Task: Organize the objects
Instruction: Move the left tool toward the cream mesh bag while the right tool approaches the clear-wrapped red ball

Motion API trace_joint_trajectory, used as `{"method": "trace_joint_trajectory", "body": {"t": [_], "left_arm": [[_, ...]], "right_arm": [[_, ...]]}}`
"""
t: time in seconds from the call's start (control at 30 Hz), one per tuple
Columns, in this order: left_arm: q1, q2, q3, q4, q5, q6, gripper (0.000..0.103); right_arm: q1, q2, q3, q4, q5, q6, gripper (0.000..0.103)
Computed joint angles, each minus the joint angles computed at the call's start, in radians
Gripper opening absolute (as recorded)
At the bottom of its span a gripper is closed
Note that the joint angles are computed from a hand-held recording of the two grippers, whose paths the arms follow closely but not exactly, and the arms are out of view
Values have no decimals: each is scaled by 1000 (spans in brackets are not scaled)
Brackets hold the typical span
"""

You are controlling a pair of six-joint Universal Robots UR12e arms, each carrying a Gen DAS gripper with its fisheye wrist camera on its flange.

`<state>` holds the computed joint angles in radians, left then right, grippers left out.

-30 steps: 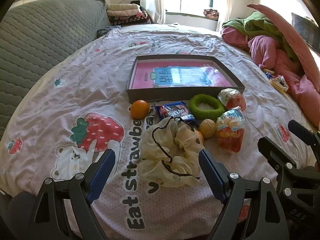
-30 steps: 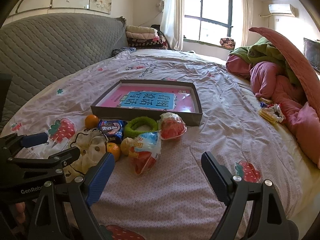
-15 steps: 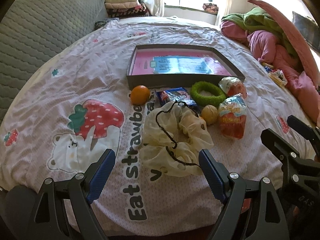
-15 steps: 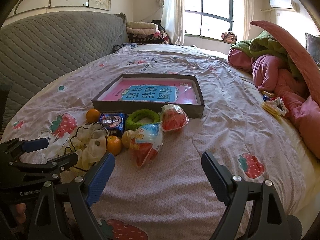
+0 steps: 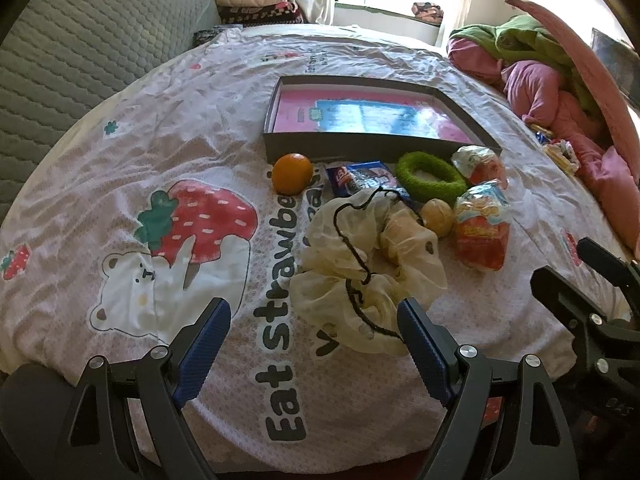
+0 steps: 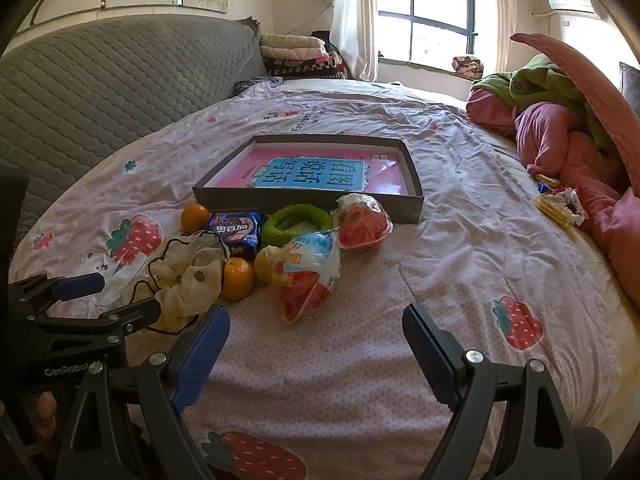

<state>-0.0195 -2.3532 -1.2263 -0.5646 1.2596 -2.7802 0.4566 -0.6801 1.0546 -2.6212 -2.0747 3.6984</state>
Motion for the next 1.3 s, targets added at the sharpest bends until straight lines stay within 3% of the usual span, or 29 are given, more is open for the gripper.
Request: {"method": "trace_joint_trajectory", "body": {"t": [0.53, 1.0, 1.3], "left_arm": [[-2, -36, 36, 8, -39, 6, 86], [11, -89, 127, -75, -92, -62, 86], [11, -127, 191, -131, -141, -74, 86]], "right_arm": [[-14, 38, -50, 36, 34, 16, 88], [-36, 64, -80, 51, 92, 57, 87], [-50, 71, -83, 38, 135, 73, 78]]}}
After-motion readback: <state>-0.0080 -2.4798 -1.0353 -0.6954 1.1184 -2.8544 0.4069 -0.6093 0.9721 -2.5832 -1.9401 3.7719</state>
